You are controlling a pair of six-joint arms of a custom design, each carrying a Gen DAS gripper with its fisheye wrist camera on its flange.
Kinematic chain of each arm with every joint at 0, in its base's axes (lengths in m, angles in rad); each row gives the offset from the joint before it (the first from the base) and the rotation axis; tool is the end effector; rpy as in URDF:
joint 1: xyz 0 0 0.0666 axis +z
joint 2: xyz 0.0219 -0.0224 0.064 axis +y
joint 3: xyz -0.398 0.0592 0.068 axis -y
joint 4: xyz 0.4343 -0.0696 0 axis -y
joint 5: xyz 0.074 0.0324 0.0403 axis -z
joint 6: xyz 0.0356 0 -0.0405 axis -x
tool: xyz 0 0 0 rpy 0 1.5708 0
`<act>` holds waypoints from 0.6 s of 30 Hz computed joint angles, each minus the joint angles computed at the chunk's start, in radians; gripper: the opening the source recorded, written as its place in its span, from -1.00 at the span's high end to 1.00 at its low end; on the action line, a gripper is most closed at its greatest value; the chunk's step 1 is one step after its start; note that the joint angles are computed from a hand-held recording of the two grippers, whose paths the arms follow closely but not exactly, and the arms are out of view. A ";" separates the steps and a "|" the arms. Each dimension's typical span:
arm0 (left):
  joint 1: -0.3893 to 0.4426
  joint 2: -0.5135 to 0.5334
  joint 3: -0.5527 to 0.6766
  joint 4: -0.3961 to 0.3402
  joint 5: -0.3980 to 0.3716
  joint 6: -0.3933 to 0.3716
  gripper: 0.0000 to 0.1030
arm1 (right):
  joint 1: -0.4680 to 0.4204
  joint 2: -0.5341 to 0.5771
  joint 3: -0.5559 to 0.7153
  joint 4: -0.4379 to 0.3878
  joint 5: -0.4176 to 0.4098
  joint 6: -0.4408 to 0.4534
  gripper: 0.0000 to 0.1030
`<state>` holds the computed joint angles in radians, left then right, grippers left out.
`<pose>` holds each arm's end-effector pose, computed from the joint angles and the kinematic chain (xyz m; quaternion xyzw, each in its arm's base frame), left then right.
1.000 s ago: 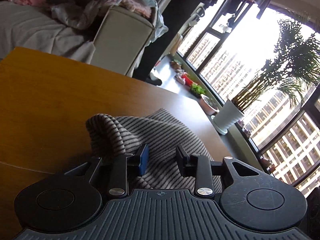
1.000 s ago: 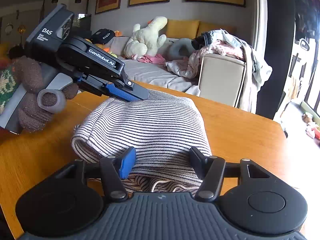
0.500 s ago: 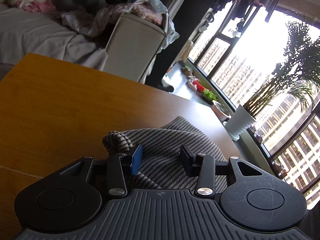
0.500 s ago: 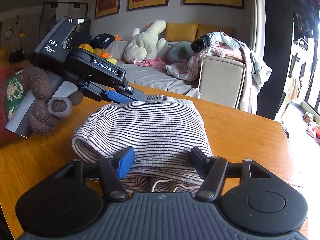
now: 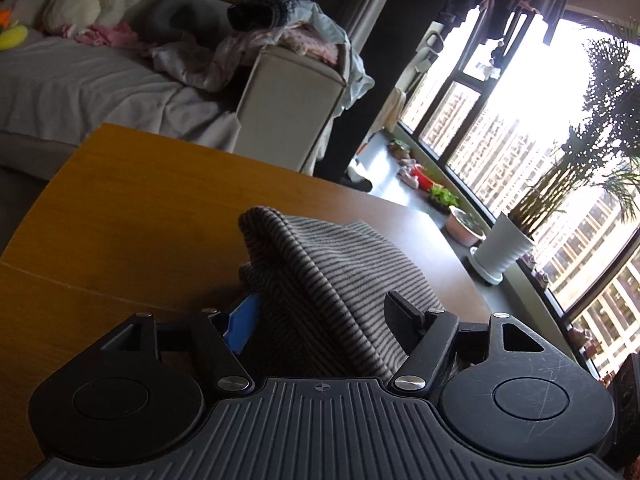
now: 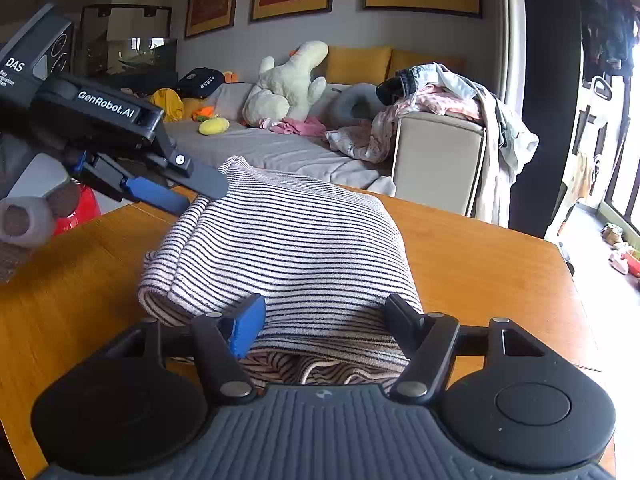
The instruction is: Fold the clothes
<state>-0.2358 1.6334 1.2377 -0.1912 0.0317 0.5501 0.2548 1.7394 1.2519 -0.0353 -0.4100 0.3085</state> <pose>0.5894 -0.1432 0.2953 -0.1305 0.8716 -0.1938 0.4309 0.6079 0.1726 0.2547 -0.3335 0.7860 0.1630 0.4944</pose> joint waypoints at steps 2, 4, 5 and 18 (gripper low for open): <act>-0.008 0.007 -0.002 -0.016 0.016 0.011 -0.45 | 0.000 -0.001 -0.002 0.000 0.003 0.002 -0.32; -0.017 0.023 0.001 -0.032 0.013 0.005 -0.40 | -0.005 -0.003 0.003 -0.016 -0.012 0.001 -0.34; -0.019 0.029 -0.001 -0.035 0.018 0.009 -0.39 | -0.012 -0.004 0.015 -0.044 -0.039 -0.002 -0.41; 0.000 0.044 -0.032 0.027 0.085 0.013 -0.42 | -0.043 0.215 0.436 -0.440 -0.153 -0.128 -0.87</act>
<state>-0.2356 1.6771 1.2058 -0.1642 0.1166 0.5632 0.2117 1.9546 1.6882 -0.4751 -0.5628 0.1801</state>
